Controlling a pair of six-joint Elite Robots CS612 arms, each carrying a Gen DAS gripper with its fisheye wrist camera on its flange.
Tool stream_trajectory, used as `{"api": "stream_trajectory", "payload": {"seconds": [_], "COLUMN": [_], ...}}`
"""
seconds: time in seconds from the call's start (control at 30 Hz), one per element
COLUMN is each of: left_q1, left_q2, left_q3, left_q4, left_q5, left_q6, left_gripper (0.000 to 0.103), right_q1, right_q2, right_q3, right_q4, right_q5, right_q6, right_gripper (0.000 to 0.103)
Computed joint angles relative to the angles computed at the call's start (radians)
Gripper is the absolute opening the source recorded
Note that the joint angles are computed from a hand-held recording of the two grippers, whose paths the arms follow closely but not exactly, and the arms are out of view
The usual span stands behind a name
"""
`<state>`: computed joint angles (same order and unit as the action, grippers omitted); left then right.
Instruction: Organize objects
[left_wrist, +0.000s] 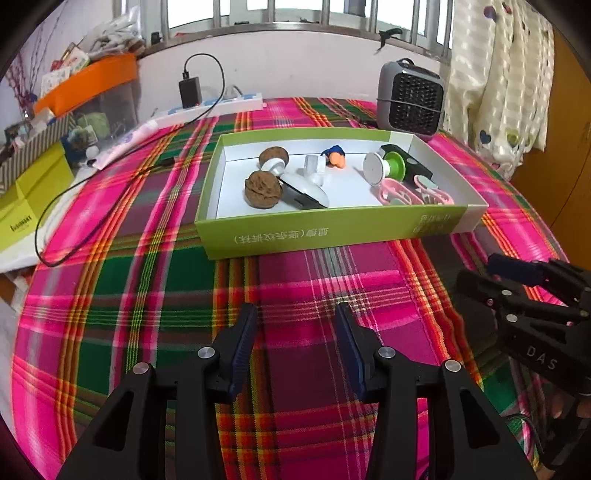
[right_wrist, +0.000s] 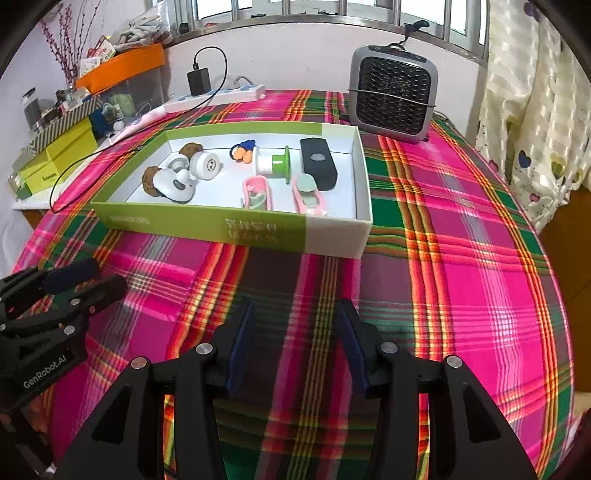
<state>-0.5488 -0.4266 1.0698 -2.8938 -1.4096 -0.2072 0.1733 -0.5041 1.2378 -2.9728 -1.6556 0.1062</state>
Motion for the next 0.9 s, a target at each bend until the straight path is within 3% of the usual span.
{"api": "stream_trajectory", "payload": {"seconds": [0.13, 0.43, 0.9], "left_q1": [-0.002, -0.004, -0.004], "left_q2": [0.0, 0.001, 0.002], "left_q3": [-0.001, -0.004, -0.004], "left_q4": [0.005, 0.012, 0.012], "left_q5": [0.01, 0.009, 0.009], "left_q6": [0.001, -0.003, -0.003], "left_gripper": [0.045, 0.055, 0.056], "right_q1": [-0.001, -0.002, -0.002], "right_q2": [-0.001, -0.002, -0.002], "right_q3": [0.003, 0.005, 0.005], "right_q4": [0.001, 0.001, 0.001], "right_q5": [-0.015, -0.014, -0.014], "right_q6": [0.019, 0.017, 0.017], "right_gripper": [0.06, 0.061, 0.061]}}
